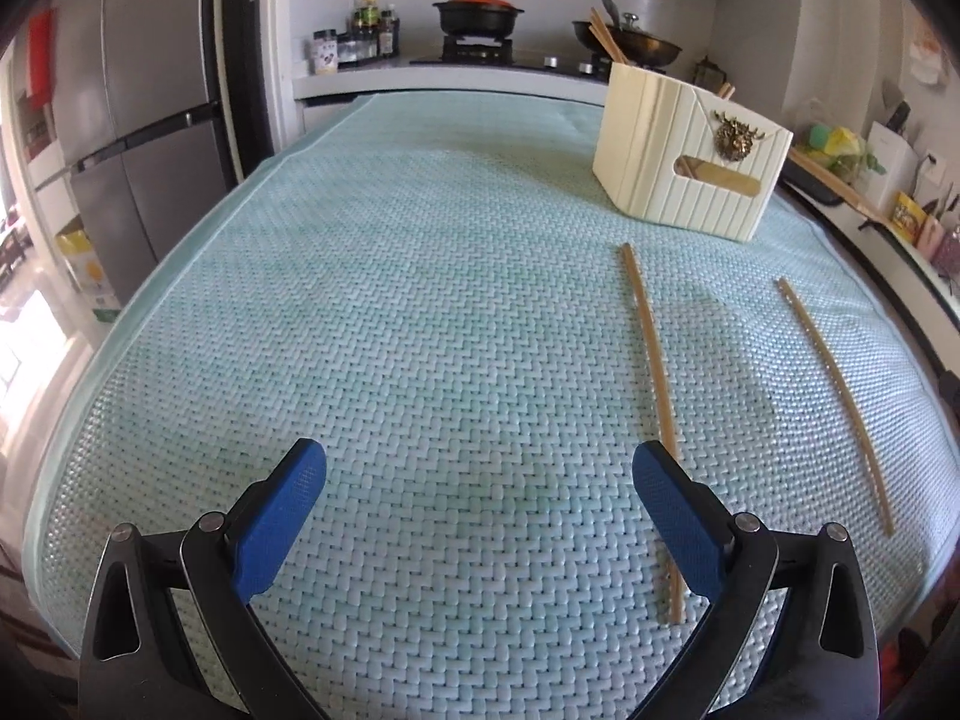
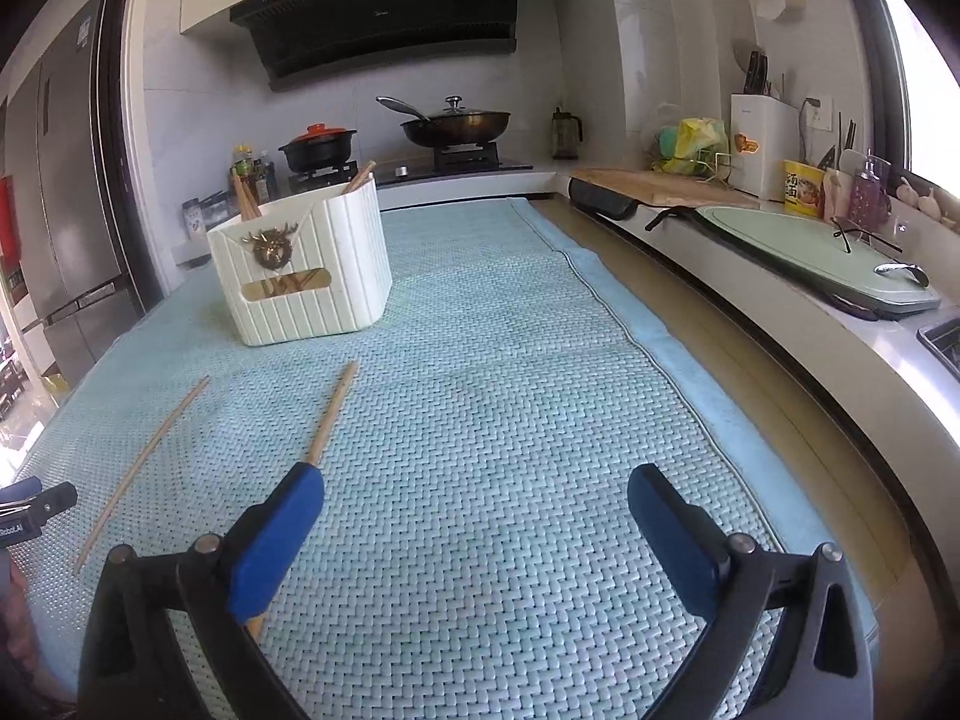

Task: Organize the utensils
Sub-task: 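Move both open tools back down toward the last two chopsticks on the towel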

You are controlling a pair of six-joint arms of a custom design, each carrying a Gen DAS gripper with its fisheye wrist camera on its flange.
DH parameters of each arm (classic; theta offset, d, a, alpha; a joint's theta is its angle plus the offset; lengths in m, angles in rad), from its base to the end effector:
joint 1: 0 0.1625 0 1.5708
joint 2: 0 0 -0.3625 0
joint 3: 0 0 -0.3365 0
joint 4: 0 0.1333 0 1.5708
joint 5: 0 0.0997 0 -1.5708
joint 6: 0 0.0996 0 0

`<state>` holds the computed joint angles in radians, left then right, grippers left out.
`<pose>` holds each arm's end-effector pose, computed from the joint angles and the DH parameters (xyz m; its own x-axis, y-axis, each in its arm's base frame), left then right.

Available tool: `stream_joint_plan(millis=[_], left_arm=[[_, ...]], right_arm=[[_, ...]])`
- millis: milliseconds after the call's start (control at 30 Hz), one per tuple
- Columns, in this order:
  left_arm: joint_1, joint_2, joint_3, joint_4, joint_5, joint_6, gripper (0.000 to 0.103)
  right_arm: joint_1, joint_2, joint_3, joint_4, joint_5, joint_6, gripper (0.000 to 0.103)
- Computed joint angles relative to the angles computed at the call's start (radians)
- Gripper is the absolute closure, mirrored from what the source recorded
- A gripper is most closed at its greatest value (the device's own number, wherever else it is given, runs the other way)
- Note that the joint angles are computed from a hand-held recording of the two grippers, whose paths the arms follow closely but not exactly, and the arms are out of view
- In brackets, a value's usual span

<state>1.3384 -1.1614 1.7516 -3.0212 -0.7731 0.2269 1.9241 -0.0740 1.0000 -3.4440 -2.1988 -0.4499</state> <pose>0.0743 -0.5742 0.3380 -0.7501 -0.2149 -0.6254 0.3274 0.7011 -0.6335 0.3080 -0.6191 -0.0458 -0.7444 -0.0874 0.6620 -0.5839 0.5662 -0.5818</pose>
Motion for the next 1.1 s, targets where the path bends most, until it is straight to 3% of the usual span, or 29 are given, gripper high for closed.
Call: stream_joint_plan(millis=[67,133,233,333,567,667,767,1000,1100], left_arm=[[0.007,-0.016,-0.002,0.054,-0.037,-0.039,0.001],[0.001,-0.025,-0.006,0.098,-0.028,-0.054,0.001],[-0.013,-0.024,0.008,0.058,0.009,-0.031,0.001],[-0.017,-0.03,0.017,0.032,0.0,-0.029,0.001],[-0.014,-0.046,0.011,0.087,-0.079,-0.058,0.001],[-0.032,-0.018,0.0,0.057,-0.026,-0.022,0.001],[-0.041,0.003,-0.021,0.056,-0.022,0.0,0.001],[-0.058,0.086,-0.101,0.056,0.027,0.085,0.001],[-0.05,0.124,-0.157,0.124,0.049,0.059,0.001]], right_arm=[[0.003,0.003,-0.009,0.008,-0.018,-0.007,0.0],[0.004,-0.002,-0.003,0.018,-0.028,0.004,0.0],[0.013,0.014,-0.036,0.057,-0.081,0.012,0.0],[0.024,0.043,-0.081,0.07,-0.127,-0.015,0.0],[0.039,0.032,-0.059,0.123,-0.067,-0.035,0.0],[0.048,0.046,-0.072,0.137,-0.055,-0.067,0.0],[0.053,0.063,-0.099,0.162,-0.062,-0.076,0.0],[0.057,0.078,-0.17,0.299,-0.04,0.001,0.0],[0.06,0.12,-0.262,0.398,-0.041,0.0,0.0]])
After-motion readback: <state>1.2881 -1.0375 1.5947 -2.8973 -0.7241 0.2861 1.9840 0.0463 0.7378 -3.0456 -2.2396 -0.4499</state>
